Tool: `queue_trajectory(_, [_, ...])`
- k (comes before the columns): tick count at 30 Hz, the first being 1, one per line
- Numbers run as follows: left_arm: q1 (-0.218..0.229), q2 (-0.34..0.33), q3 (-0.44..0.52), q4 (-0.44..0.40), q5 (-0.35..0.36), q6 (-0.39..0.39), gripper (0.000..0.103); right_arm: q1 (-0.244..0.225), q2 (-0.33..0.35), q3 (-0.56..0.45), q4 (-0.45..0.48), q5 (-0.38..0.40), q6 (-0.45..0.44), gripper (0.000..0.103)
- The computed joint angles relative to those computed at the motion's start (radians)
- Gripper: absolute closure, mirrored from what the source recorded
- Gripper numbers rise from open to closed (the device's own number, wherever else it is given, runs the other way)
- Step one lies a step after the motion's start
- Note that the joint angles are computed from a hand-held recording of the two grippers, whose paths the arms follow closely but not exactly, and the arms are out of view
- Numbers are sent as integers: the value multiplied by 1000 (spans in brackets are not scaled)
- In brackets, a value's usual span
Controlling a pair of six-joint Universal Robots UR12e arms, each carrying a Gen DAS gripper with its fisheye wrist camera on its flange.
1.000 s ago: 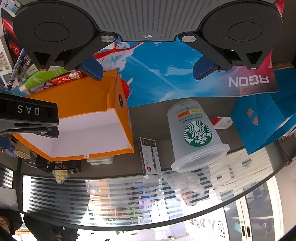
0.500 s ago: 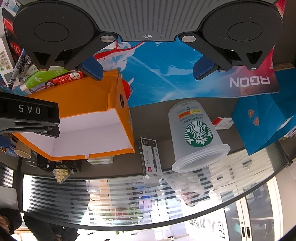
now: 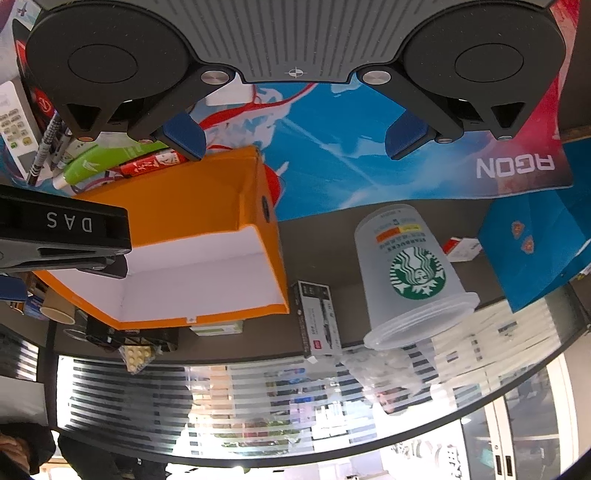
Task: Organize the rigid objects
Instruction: 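Move both tools from the orange box toward the cluttered items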
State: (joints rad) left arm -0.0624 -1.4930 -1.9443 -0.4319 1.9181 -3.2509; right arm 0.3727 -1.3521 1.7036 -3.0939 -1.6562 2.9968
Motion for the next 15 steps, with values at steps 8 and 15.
queue_trajectory(8, [9, -3, -13, 3, -46, 11, 0, -29, -33, 52, -37, 16, -24, 0])
queue_trajectory(15, [5, -14, -12, -31, -47, -4, 0, -68, -72, 86, 74, 48, 50, 0])
